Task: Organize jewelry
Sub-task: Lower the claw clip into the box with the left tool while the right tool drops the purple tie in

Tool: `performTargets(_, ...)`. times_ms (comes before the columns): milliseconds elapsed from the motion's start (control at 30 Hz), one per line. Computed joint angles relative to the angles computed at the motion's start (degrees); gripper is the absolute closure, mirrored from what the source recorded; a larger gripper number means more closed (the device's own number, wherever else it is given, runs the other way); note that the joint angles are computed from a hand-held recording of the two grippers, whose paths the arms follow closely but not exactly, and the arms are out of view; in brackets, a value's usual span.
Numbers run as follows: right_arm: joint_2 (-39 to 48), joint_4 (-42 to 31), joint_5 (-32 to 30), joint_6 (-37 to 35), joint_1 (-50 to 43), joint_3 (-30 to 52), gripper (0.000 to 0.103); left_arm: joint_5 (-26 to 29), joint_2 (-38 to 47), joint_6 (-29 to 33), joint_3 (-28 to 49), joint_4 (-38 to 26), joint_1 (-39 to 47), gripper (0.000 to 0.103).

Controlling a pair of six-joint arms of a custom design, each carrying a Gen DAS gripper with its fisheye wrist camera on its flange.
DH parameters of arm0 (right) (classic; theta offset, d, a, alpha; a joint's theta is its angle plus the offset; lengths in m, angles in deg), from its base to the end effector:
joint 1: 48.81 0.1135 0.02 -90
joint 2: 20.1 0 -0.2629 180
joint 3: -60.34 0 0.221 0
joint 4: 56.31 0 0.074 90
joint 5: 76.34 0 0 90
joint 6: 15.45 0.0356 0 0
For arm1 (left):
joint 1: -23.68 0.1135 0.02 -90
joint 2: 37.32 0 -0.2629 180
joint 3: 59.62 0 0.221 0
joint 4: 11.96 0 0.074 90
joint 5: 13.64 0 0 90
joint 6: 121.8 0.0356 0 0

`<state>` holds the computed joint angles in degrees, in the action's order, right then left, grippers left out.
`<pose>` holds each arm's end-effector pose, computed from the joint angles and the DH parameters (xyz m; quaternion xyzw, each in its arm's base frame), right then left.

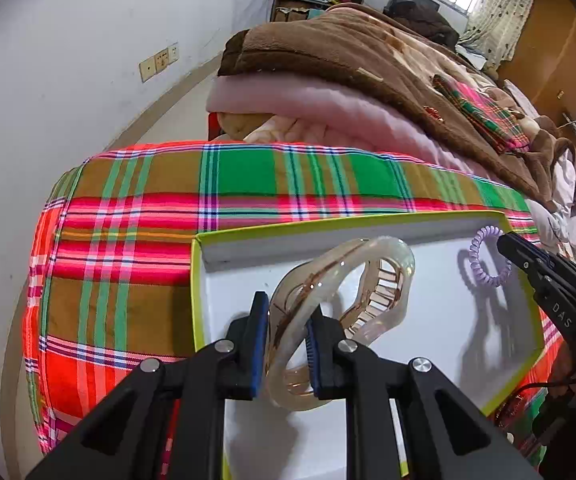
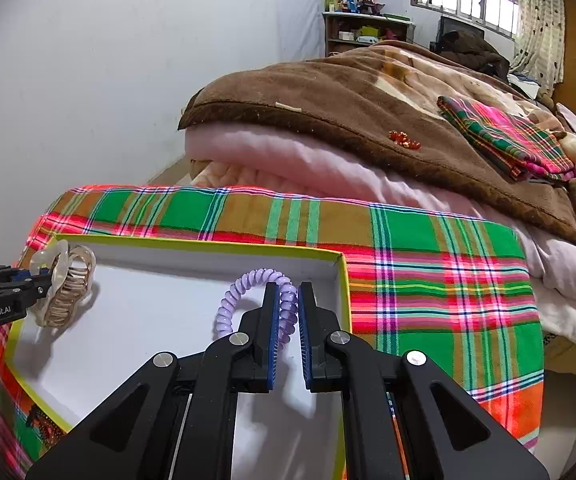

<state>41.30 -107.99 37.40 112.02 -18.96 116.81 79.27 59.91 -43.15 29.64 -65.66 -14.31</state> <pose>0.1572 0.0737 0.2363 0.1212 0.9314 -0.0082 0.3432 0.2542 -0.2008 0.2472 0.2294 0.9418 -0.1245 0.2120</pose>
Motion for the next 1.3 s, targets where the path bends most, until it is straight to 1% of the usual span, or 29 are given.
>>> performTargets(200,2.34,1.63,-0.5,-1.43,-0.8,-0.34,0.094,-0.37,1.1,-0.43,0.19,0.07,-0.08,0.084)
performTargets(333,2.77,2.46,-0.98,-2.13,-1.66,-0.76,0.094,0.47,1.12,-0.62,-0.19,0.8,0.4,0.084)
performTargets(533,3.56,3.33,-1.78,-2.33,-2.83,-1.04,0.092,-0.51,0.98,-0.54,-0.09,1.01,0.38,0.071)
performTargets(700,3.82,3.47,-1.75,-2.23,-3.13,-1.01,0.091,-0.47,1.15,-0.41,0.39,0.58,0.49,0.069)
performTargets(767,3.75,3.49,-1.51,-2.3,-3.01,-1.01,0.09,-1.4,1.0,-0.32,0.48,0.46,0.2,0.065)
performTargets(933,2.86,3.43,-0.93,-1.94,-2.62,-1.03,0.085,0.17,0.01,-0.72,0.38,0.57,0.64,0.055)
performTargets(1033,2.05,2.81,-0.2,-1.63,-1.55,-0.87,0.074,0.38,-1.19,-0.75,0.03,0.82,0.45,0.05)
performTargets(1067,1.2,2.3,0.47,-1.19,-0.46,-0.78,0.069,0.47,-1.76,-0.86,-0.28,1.04,0.48,0.049)
performTargets(1100,1.2,2.3,0.47,-1.19,-0.46,-0.78,0.067,0.62,-2.36,-1.12,-0.55,1.08,0.45,0.049)
performTargets(1200,-0.92,0.85,1.83,0.13,1.83,-0.54,0.067,2.21,-4.88,-1.54,-2.13,1.61,0.71,0.049)
performTargets(1300,-3.14,-1.79,4.18,2.0,4.98,0.37,0.067,2.02,-8.28,-1.2,-3.68,1.47,-0.1,0.048)
